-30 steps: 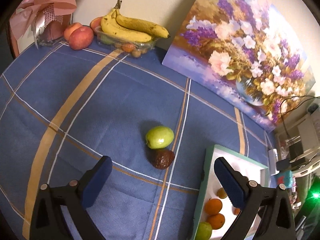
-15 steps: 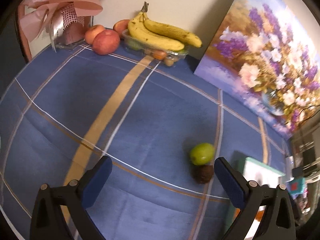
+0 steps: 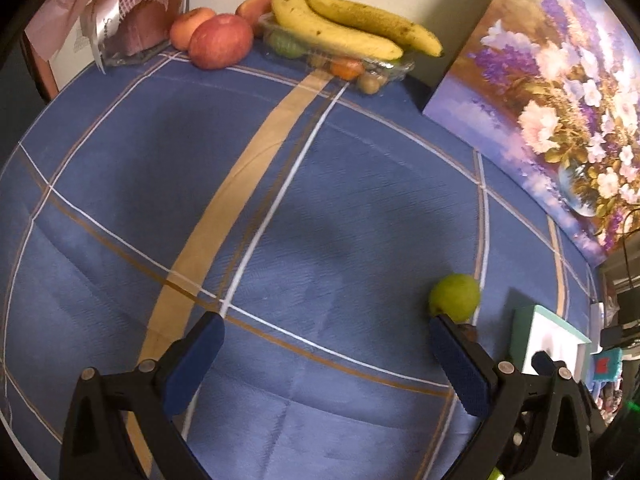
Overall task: Organize fruits
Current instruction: 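Close the right tool on the dark date beside the green pear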
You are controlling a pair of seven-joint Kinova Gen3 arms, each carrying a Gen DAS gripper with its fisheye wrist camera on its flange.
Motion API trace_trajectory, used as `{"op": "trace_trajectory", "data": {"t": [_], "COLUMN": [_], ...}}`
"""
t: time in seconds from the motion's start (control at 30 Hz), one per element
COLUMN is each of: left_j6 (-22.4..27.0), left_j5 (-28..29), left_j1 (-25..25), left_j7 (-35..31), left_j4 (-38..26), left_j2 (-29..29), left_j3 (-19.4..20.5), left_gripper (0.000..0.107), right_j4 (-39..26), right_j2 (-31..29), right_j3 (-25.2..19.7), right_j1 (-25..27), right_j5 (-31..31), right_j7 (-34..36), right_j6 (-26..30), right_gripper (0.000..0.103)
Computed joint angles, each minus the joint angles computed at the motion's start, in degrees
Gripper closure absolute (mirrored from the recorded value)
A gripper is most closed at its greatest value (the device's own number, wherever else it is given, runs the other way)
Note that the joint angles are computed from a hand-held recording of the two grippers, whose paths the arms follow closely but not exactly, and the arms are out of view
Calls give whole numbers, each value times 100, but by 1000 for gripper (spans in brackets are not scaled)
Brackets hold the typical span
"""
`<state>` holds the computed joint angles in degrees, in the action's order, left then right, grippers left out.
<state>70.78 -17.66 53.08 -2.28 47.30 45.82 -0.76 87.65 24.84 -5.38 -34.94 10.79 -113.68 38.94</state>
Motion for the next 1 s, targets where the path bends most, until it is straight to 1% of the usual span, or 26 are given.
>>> {"op": "trace_trajectory", "data": {"t": [0.07, 0.17, 0.27, 0.33, 0.43, 0.5, 0.7, 0.73, 0.8, 0.87, 0.97, 1.0], "left_j6": [-55, -281, -360, -408, -480, -515, -540, -539, -553, -547, -530, -538], "left_j5": [23, 21, 32, 62, 82, 71, 69, 80, 95, 102, 110, 112], "left_j1": [-25, -52, -80, -111, -131, -122, -152, -164, -153, -157, -156, -158], "left_j7": [45, 145, 203, 225, 259, 293, 256, 239, 248, 236, 222, 219], "left_j4": [116, 378, 497, 544, 614, 651, 619, 606, 638, 620, 587, 584], "left_j2": [-47, -168, -212, -218, -238, -252, -217, -208, -230, -218, -201, -197], "left_j3": [-1, 0, 27, 53, 68, 59, 83, 88, 85, 88, 86, 85], "left_gripper": [4, 4, 4, 4, 4, 4, 4, 4, 4, 4, 4, 4], "right_j4": [-86, -166, -274, -394, -557, -626, -850, -861, -897, -900, -863, -854], "right_j2": [79, 158, 233, 317, 455, 516, 708, 722, 756, 763, 735, 728], "right_j3": [-58, -151, -193, -154, -140, -102, -79, -68, -37, -23, -36, -32], "right_j1": [8, -14, -97, -189, -197, -236, -251, -271, -317, -329, -303, -307], "right_j5": [-15, -39, -19, 15, -65, -72, -170, -164, -131, -128, -154, -151], "right_j7": [128, 396, 681, 762, 871, 881, 974, 975, 972, 951, 975, 971], "right_j6": [30, 1, 40, 122, 236, 287, 421, 434, 471, 467, 434, 431], "right_gripper": [30, 30, 31, 32, 33, 38, 39, 40, 47, 48, 54, 55]}}
